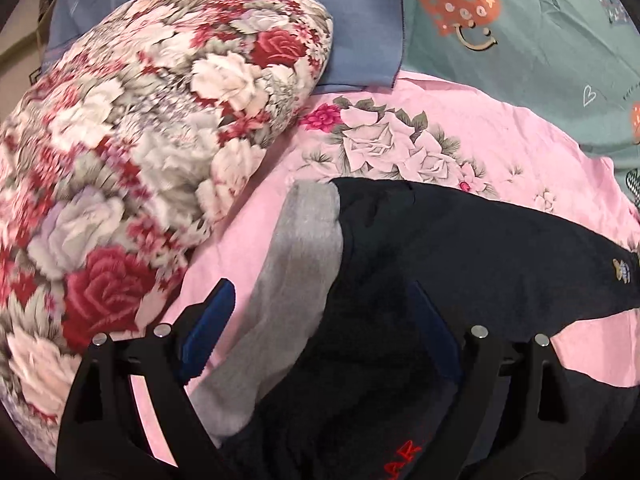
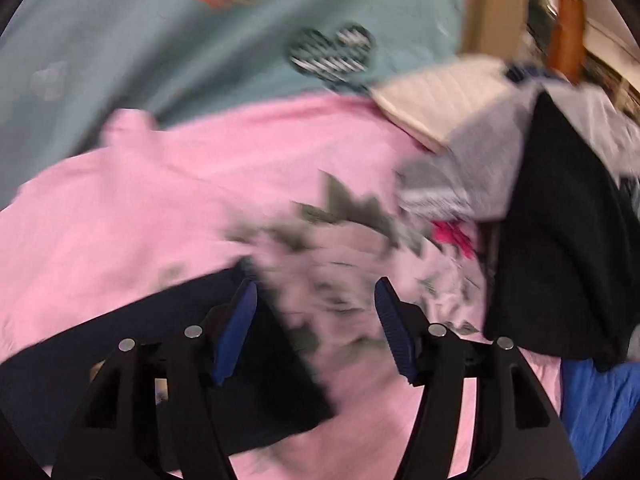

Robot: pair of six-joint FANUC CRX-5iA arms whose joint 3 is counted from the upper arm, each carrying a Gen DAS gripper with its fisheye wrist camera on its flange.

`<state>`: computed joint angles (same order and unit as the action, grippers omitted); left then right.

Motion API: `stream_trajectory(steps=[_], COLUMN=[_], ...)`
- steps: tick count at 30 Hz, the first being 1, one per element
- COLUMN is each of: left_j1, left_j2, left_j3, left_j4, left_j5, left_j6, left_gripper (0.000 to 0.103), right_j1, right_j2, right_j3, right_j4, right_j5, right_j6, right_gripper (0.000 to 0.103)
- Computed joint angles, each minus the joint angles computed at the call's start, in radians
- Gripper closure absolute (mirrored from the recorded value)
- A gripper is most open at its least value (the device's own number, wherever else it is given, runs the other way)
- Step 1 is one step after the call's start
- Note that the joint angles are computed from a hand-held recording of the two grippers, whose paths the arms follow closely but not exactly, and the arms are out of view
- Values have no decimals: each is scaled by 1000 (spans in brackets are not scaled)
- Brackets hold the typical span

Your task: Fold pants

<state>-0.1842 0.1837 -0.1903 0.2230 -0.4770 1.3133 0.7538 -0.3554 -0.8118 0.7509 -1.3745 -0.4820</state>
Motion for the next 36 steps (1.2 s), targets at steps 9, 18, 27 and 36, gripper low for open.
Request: stream_trajectory(steps=[9, 18, 27, 36], left_j1=[20, -79, -85, -101], left_j2=[78, 181, 257, 263], left_j3=[107, 331, 441, 459], left_j4=[-56, -401, -447, -499], left_j5=[-119, -228, -356, -384], left_j6=[129, 419, 477, 573], left_gripper=[14, 14, 4, 4], right_j1=[28, 3, -98, -21], right_j2=[246, 612, 446, 587], right_j3=[242, 646, 404, 619], right_j4=[-55, -269, -60, -344], right_j5=[539, 719, 554, 753], right_j6=[444, 753, 353, 858], right_gripper=[30, 80, 96, 59])
